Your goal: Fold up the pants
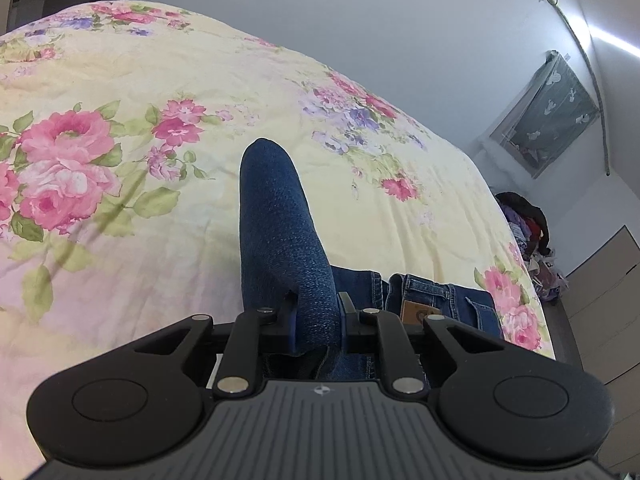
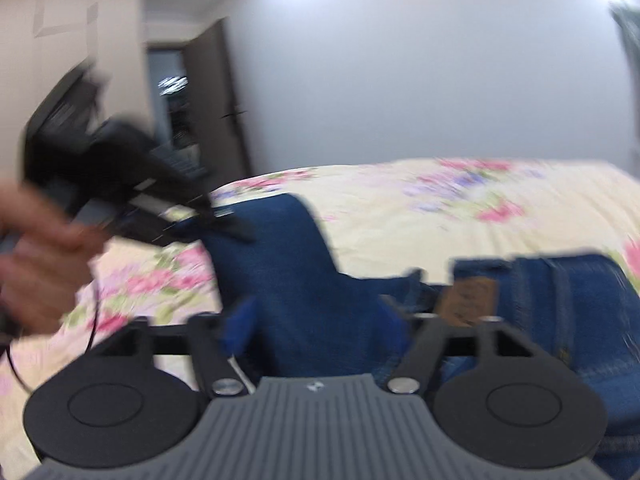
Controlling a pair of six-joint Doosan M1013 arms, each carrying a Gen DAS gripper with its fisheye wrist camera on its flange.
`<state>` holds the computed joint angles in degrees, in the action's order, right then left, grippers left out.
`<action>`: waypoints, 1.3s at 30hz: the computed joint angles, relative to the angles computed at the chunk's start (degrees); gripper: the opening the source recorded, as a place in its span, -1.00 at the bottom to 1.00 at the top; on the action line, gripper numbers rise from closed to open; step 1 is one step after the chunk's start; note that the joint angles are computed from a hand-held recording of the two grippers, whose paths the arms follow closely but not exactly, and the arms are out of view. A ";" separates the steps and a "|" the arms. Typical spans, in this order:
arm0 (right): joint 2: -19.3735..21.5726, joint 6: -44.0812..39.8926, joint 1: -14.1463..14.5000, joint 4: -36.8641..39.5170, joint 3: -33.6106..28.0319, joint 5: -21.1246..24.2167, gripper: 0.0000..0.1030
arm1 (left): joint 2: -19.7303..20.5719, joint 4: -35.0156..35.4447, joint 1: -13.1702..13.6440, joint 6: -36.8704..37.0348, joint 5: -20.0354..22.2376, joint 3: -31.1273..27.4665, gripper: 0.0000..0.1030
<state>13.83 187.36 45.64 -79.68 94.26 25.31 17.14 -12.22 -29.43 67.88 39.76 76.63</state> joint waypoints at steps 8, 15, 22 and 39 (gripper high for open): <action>10.39 -18.01 4.83 0.00 -11.23 12.31 0.45 | 0.73 -3.00 1.44 0.98 5.15 -2.13 -0.63; 16.36 -23.15 5.89 -0.33 -17.57 21.14 -0.40 | 1.74 -3.81 2.45 2.87 9.40 -3.90 -0.63; 14.53 -15.64 5.38 -3.60 -15.40 22.11 -0.85 | 2.52 -3.11 0.63 6.41 11.51 -8.14 -0.63; -0.80 37.38 1.15 -5.42 1.64 27.71 -0.86 | 9.56 0.00 -14.09 22.19 20.01 -24.71 -0.21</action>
<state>13.02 224.74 46.78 -85.09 95.90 53.02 26.69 -12.22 -43.52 90.07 59.77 51.92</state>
